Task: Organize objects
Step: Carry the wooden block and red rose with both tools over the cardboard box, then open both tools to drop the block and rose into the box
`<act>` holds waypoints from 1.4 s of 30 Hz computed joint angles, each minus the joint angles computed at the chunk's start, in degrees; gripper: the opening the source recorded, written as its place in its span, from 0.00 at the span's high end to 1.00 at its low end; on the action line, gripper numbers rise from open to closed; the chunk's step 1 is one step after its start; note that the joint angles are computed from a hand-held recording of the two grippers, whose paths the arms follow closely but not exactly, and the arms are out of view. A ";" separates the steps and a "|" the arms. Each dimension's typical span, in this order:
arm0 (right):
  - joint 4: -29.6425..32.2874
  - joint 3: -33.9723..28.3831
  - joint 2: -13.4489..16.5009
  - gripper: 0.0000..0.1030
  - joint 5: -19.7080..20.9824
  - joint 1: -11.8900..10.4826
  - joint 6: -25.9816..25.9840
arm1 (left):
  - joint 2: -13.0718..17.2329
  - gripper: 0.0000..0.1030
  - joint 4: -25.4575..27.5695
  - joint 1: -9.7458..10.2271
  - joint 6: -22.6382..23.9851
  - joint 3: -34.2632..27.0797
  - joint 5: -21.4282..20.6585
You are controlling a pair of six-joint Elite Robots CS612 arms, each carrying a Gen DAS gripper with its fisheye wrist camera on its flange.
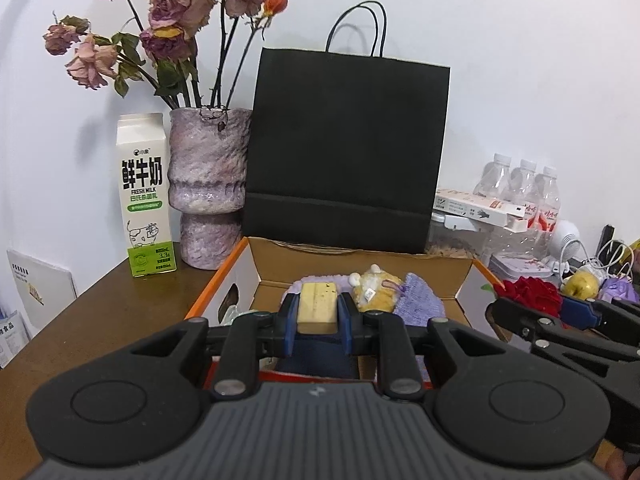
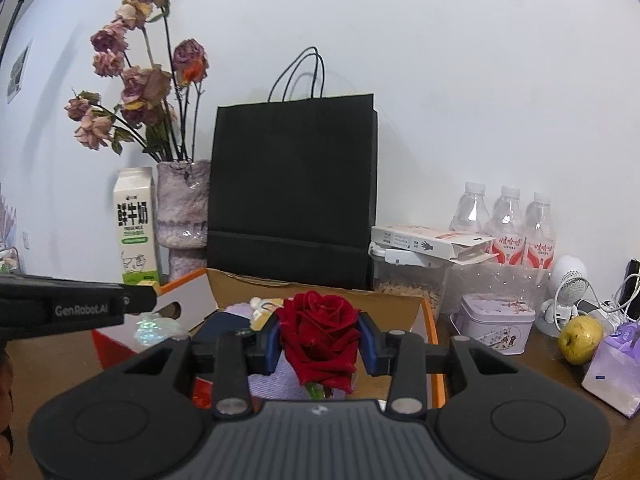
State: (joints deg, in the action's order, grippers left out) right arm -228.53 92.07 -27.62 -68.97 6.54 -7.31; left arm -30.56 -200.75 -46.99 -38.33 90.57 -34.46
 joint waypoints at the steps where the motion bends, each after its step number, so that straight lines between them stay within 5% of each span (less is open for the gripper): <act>1: 0.40 -0.43 0.16 0.64 -0.09 0.01 -0.01 | 0.14 0.79 0.09 0.18 0.25 -0.27 -0.21; 23: 7.48 -7.39 2.69 0.64 -0.69 0.80 -2.72 | 3.04 0.79 1.37 3.61 4.63 -6.16 -3.69; 42: 10.05 -8.77 3.21 0.58 -1.18 1.02 -3.55 | 3.97 0.75 1.55 4.20 6.02 -7.43 -3.87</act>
